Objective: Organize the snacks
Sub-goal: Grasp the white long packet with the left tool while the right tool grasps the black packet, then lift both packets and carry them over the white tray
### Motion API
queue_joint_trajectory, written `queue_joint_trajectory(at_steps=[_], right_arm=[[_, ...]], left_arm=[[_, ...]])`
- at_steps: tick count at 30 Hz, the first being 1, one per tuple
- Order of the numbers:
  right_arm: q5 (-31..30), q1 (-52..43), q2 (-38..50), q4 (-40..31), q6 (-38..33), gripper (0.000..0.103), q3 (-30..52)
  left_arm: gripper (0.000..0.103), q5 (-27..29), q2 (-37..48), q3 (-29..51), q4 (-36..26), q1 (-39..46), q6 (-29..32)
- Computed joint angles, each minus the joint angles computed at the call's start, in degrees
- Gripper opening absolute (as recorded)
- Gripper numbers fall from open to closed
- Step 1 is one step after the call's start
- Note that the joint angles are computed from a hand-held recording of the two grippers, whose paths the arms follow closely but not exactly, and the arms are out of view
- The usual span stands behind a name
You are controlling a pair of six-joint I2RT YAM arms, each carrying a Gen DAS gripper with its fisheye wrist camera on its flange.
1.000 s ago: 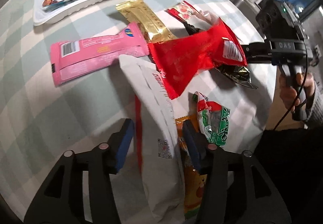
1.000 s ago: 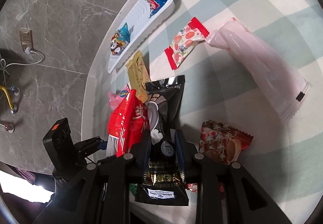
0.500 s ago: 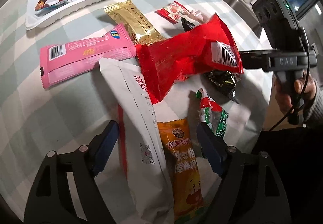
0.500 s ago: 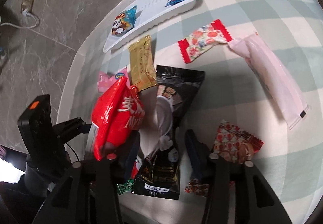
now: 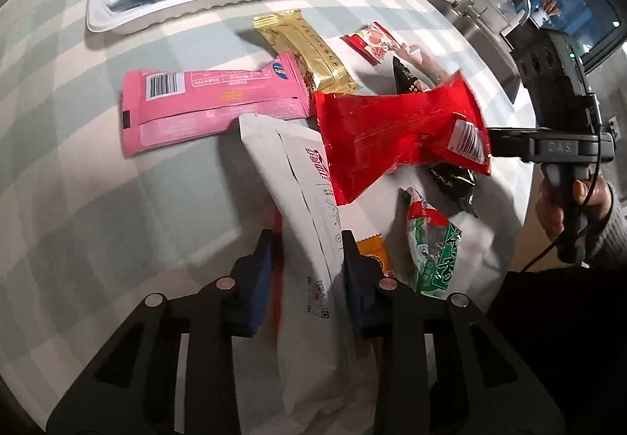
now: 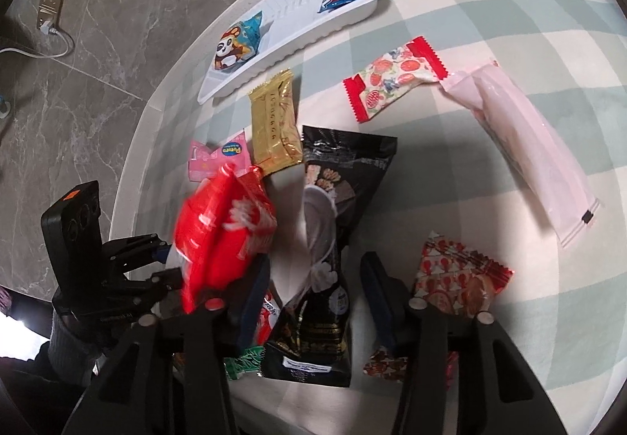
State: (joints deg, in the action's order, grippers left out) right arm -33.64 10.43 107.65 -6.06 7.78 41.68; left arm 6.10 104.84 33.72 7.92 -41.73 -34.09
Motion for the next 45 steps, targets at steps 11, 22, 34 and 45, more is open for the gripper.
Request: queue_joint_trajectory(at_steps=[11,22,34,45], right_arm=[[-19.81,-11.62,7.04,2.4,4.02,0.018,-0.21],[-30.31,-19.15,7.39,4.46,8.43,0.018,-0.82],[-30.54,-15.56,6.6,6.53,15.8,0.018,6.03],[-28.35,-11.3,13.44,-5.8,11.2,0.018,23.61]], left_arm=[[0.015,10.34,-0.48,-7.67,12.77,6.49,-4.35],[0.015,17.22,-5.49,-12.52,20.63,11.3,-8.43],[0.015,24.66,-9.93,-12.5,22.9,21.3,-9.43],[0.015,29.02,-6.2,-0.79,13.55,31.68,-4.12]])
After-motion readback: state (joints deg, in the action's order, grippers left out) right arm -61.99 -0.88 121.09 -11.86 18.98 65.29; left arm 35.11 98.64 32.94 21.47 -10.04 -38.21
